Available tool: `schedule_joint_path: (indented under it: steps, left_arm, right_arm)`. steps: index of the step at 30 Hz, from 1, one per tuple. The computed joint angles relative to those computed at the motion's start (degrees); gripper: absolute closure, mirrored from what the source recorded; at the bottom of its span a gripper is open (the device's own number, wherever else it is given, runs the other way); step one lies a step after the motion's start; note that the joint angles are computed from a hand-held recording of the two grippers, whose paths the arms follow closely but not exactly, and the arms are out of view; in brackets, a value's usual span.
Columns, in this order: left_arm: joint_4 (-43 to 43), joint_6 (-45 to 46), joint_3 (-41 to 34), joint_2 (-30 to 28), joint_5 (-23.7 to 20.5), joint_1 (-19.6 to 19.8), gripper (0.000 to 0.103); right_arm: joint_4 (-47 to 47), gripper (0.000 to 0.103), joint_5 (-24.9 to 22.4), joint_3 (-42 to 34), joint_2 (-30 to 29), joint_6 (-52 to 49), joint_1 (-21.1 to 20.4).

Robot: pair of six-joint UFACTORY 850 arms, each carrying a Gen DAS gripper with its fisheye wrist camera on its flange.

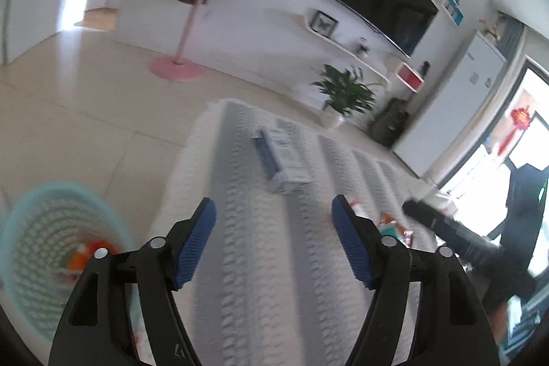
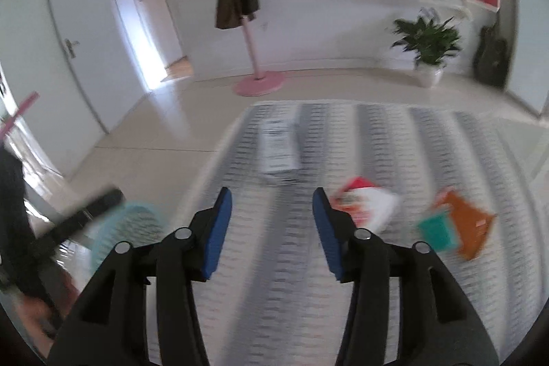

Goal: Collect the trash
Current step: 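Grasp the white milk carton with the left tool while the right tool grasps the teal bag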

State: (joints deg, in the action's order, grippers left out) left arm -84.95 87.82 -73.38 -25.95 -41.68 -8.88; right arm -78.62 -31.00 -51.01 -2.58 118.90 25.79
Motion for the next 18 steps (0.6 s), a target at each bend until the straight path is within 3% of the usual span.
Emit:
schedule_joint_path:
  steps: [2,6,8,11,15,18]
  left_arm:
    - [-0.05,-0.98,-2.55,-1.48,1.78,-2.62,0.018]
    - [5.24,-4.25,-8.94,-5.96,8.96,-8.41,0.015]
    - [11.91,-9.06,-13.76,-10.14,13.96,-11.66,0.015]
    - [17.61,-15.09,-19.12,-15.24,17.73,-13.63,0.015]
    - [31.41,-32.75,-29.08,-23.31,16.64,-15.03,0.016]
    - [37.64,-38.49,-33.0,-26.2,17.02,-16.29,0.016]
  right_arm:
    - [-1.3,0.053,-0.93,2.83,1.69,0.65,-1.26]
    - [-4.89,0.053,1.52,9.66,6.25,4.38,-6.32]
    - [-4.87,0.053,2.82,12.18,7.89,4.12,-9.15]
    - [-3.93,0.053,3.94,15.38,9.86,3.09,-12.91]
    - [-8.37,0.053,8.19,19.13,11.28,6.96,-17.1]
    - [-12.53,0.053,12.43,19.77,10.27,11.16,-19.01]
